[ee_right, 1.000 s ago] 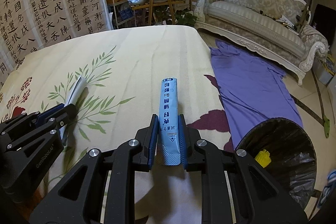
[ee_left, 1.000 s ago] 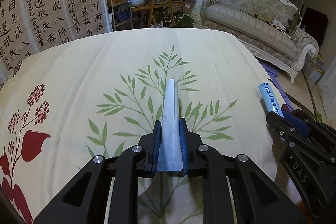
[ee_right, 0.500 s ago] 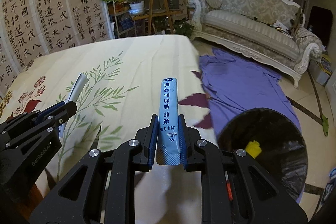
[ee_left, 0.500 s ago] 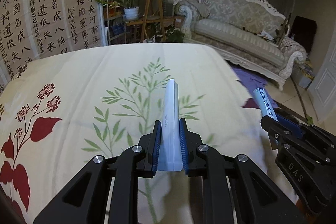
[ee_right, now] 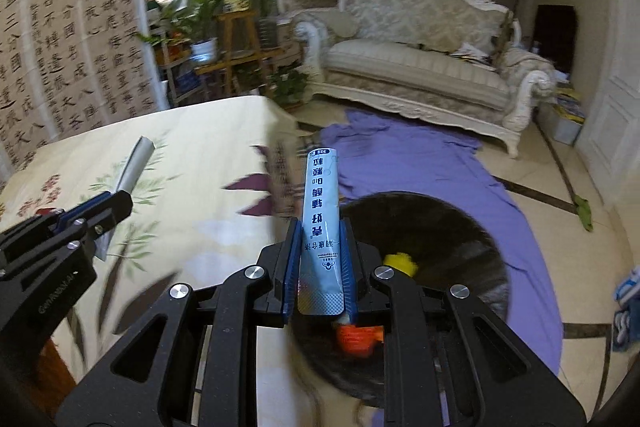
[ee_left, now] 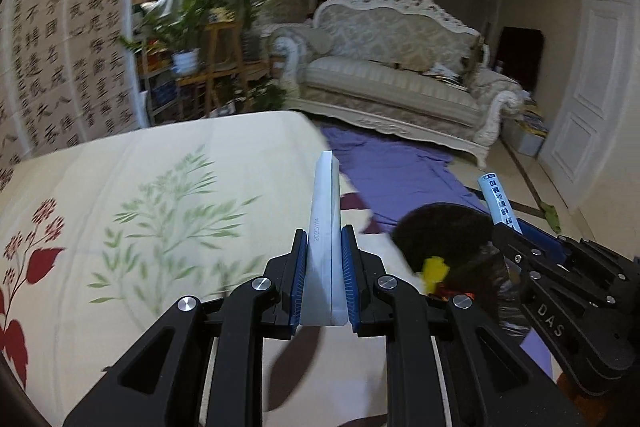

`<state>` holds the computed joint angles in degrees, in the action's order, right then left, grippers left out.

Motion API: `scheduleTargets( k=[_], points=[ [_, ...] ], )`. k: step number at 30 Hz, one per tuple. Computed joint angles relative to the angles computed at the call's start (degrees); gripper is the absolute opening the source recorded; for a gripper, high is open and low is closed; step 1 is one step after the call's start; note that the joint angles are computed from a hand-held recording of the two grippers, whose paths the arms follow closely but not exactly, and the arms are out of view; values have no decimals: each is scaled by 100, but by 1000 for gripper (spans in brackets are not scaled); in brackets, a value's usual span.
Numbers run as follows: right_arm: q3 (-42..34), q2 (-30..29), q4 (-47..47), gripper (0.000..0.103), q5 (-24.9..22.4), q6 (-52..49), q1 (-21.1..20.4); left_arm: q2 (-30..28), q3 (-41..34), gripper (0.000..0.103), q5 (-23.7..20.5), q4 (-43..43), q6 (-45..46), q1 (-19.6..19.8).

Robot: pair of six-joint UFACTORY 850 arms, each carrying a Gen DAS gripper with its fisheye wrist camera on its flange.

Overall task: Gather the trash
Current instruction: 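Carry the toothpaste tube with the right gripper while the left gripper carries the white strip to the bin, then open both grippers over the bin to drop the toothpaste tube and strip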

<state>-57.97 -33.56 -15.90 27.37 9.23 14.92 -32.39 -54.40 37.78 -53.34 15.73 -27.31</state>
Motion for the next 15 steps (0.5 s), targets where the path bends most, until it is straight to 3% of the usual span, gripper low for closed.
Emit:
scheduleTargets(
  k=[15],
  points=[
    [-286,-434,499,19,-13,-101,-515,-908,-1239,20,-334,42,826,-185]
  ],
)
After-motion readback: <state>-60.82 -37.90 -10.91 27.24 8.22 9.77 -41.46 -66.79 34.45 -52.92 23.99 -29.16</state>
